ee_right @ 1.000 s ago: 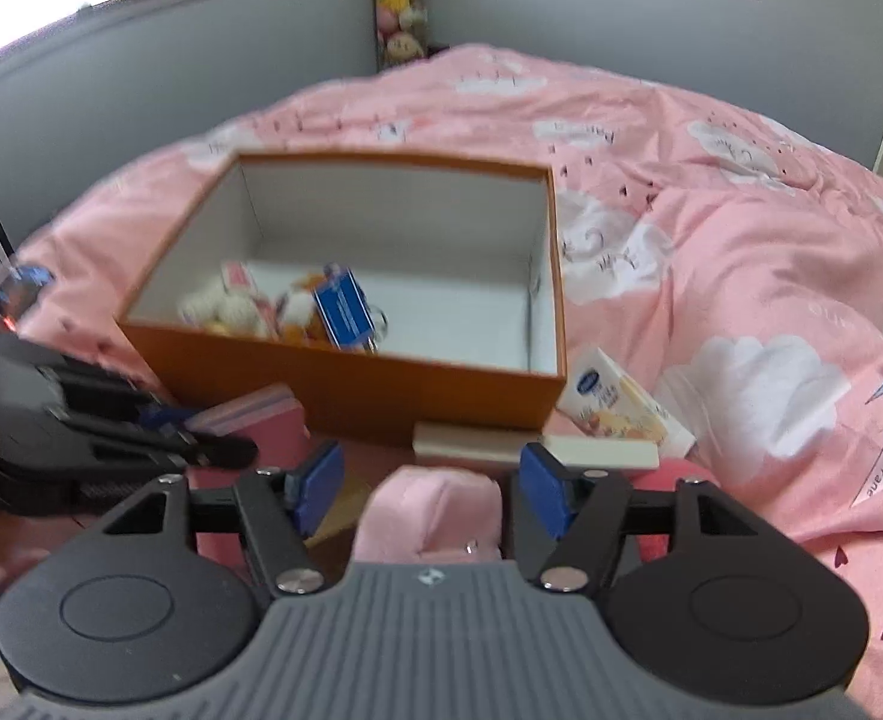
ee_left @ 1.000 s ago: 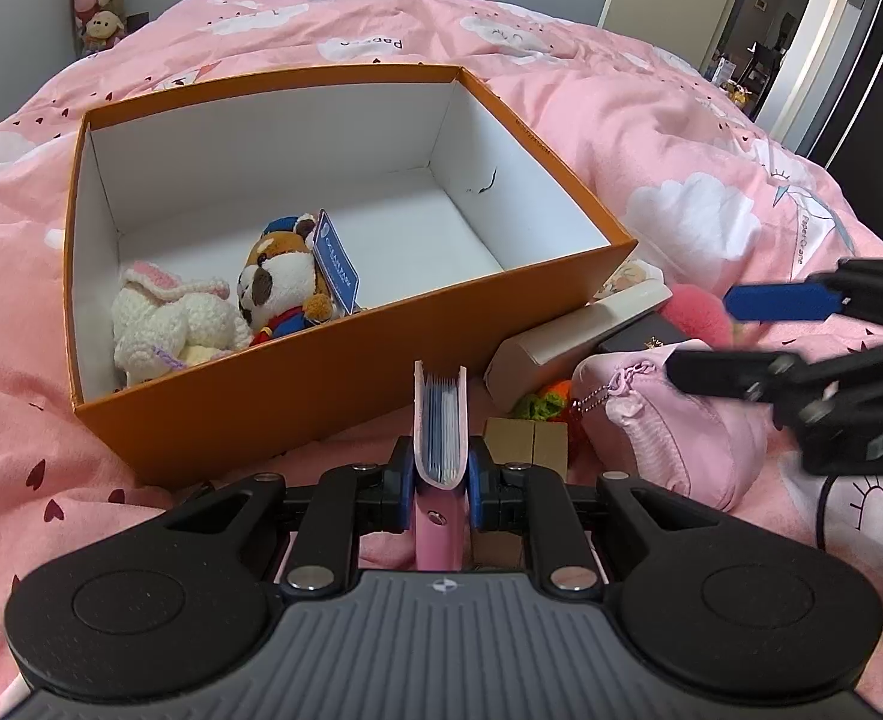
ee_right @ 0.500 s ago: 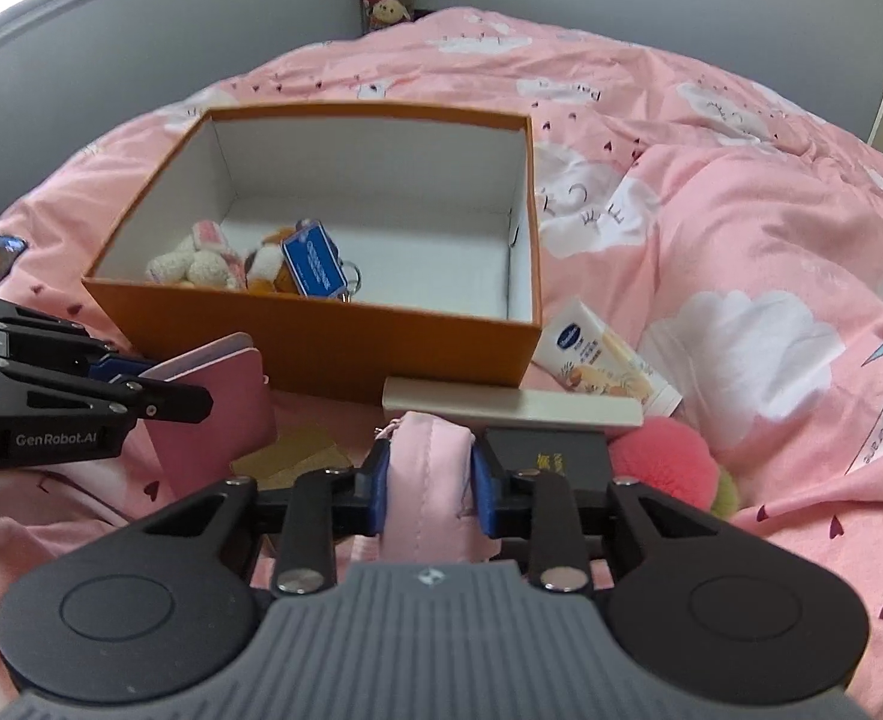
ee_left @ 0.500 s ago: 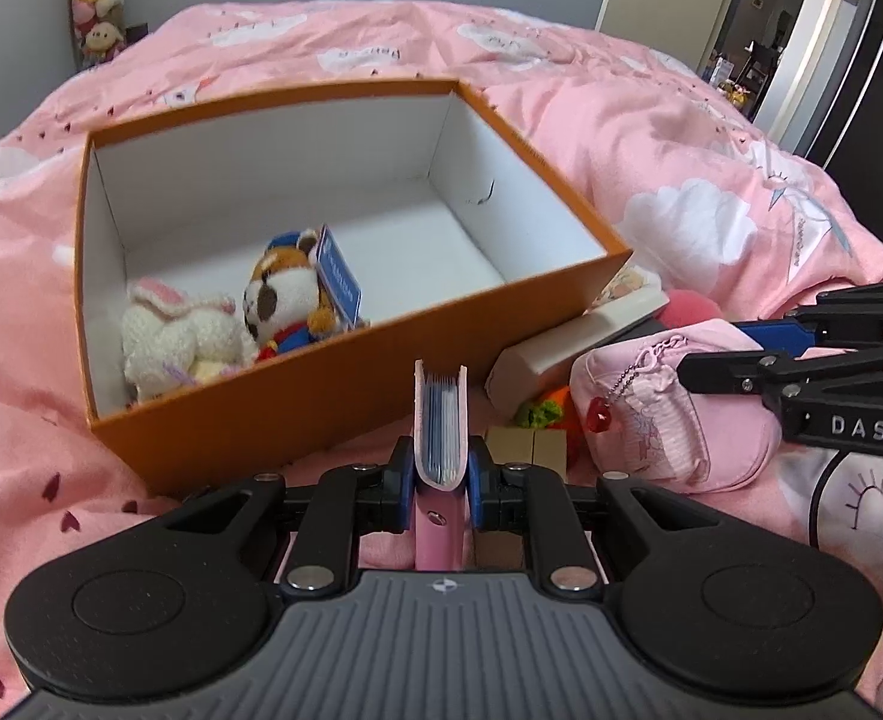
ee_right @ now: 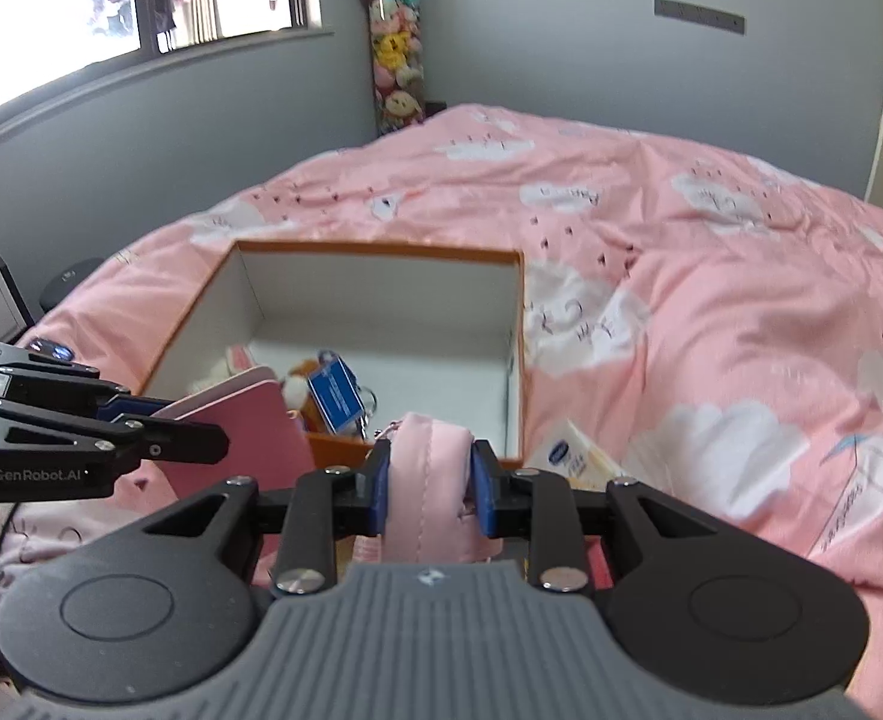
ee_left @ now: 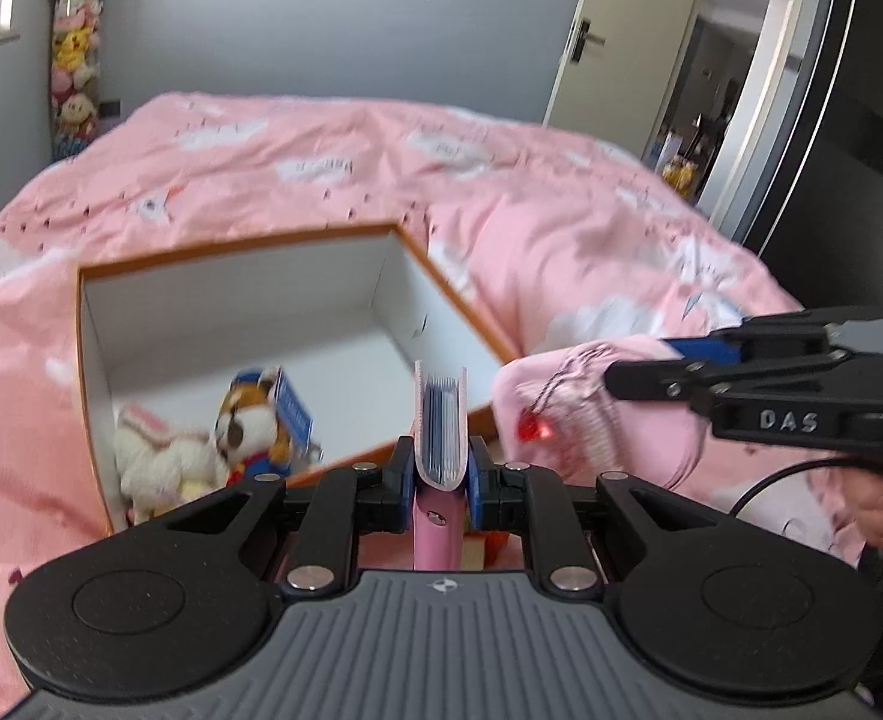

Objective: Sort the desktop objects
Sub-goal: 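Lift the pink pouch with the right tool toward the orange box while the left tool carries the wallet, then lower the pink pouch into the box with the right tool while the left tool lowers the wallet in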

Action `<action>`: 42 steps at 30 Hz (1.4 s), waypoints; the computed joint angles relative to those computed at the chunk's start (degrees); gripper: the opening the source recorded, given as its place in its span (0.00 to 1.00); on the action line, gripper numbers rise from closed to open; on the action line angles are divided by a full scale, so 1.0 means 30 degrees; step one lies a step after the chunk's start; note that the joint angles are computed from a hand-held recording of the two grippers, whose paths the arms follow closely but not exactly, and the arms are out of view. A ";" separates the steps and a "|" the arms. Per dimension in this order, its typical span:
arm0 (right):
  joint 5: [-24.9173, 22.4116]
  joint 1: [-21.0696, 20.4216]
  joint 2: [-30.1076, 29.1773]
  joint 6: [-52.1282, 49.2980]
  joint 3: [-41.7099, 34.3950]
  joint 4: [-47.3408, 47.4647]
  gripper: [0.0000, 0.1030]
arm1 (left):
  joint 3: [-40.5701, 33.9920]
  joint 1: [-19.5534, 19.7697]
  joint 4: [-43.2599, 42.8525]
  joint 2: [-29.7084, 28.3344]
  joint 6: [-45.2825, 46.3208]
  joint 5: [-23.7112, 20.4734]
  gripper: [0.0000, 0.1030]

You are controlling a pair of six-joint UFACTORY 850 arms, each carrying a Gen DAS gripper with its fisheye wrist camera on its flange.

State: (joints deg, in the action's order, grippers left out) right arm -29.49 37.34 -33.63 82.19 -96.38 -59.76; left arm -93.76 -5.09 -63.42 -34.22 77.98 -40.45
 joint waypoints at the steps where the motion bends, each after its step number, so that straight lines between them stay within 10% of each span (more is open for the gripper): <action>1: 0.0000 0.0021 0.0031 0.0160 -0.0044 -0.0312 0.29 | -0.0045 -0.0011 -0.0293 0.0024 0.0146 -0.0037 0.18; 22: 0.0842 -0.0839 -0.2052 0.2389 -0.3114 -0.2860 0.29 | -0.3449 -0.0746 -0.3728 -0.2474 0.0079 0.2322 0.18; 37: 0.0096 -0.1566 -0.4829 -0.1258 -0.6037 0.1133 0.28 | -0.5082 -0.1083 -0.1470 -0.4800 -0.3353 0.2418 0.18; 42: -0.1813 -0.1993 -0.6499 -0.7149 -0.9224 0.6392 0.28 | -0.4899 -0.1290 -0.2235 -0.4905 -0.2387 0.2858 0.18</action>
